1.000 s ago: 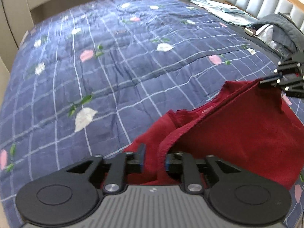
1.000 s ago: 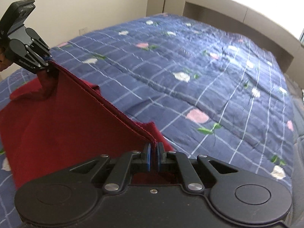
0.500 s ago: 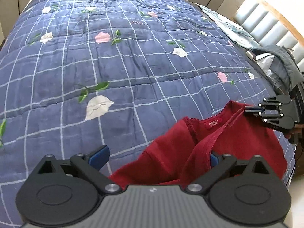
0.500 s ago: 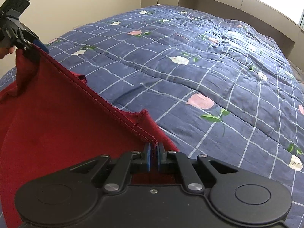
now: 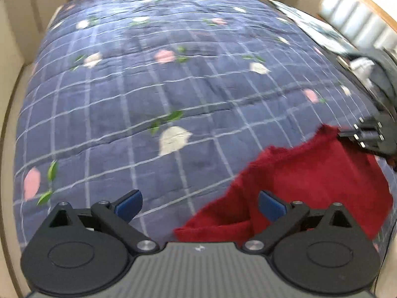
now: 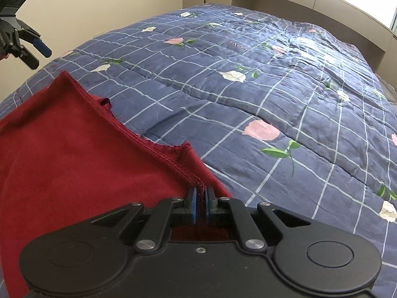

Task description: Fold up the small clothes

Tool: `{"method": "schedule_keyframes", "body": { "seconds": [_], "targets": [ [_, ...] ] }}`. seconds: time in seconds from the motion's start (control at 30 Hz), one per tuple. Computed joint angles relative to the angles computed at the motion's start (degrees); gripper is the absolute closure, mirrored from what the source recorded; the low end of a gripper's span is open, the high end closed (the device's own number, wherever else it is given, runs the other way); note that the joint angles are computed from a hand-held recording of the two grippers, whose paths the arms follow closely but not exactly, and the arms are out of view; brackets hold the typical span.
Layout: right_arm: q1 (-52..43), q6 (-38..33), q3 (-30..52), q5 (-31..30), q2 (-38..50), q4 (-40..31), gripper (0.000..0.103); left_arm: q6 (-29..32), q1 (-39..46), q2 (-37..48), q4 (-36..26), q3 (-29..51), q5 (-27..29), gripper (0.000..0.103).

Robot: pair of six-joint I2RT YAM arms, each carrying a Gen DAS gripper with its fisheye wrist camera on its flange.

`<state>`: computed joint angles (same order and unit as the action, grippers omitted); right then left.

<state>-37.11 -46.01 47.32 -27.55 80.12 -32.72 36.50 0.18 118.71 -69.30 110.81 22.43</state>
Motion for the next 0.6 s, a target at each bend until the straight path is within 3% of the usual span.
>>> {"method": "schedule_keyframes", "body": {
  "seconds": [0.1,0.13,0.23,0.37,0.5,0.6],
  "targets": [
    [0.0,0.7,-0.6,-0.3,-1.4,0.6,0.094,-3.2,0.4,-3.1,5.7,-5.1,-1.0,0.001],
    [-0.1,0.9,-1.1,-0.4,-2.3,1.3,0.088,-4.6,0.4,-5.5,9.6,-9.2,-0.7,0.001],
    [-1.9,1.2,-2.4,-1.4,-4.9,3.0,0.056,-7.9,0.6,-11.0,17.1,-19.2,2.7,0.001],
    [-8.1,-2.1,-2.7,-6.5,-7.5,-0.1,0.034,-7.8,0.0,-18.9,25.6,-34.0,7.9,0.001],
    [-15.3,-6.0,-3.7,-11.2,-9.1,-5.2,0.030,-6.9,-2.9,-25.4,33.8,-45.9,9.5,0.001],
    [-17.3,-6.8,-6.2,-10.6,-10.3,-4.8,0.035,-10.6,-6.2,-29.3,41.6,-52.7,6.7,0.005]
  ]
}}
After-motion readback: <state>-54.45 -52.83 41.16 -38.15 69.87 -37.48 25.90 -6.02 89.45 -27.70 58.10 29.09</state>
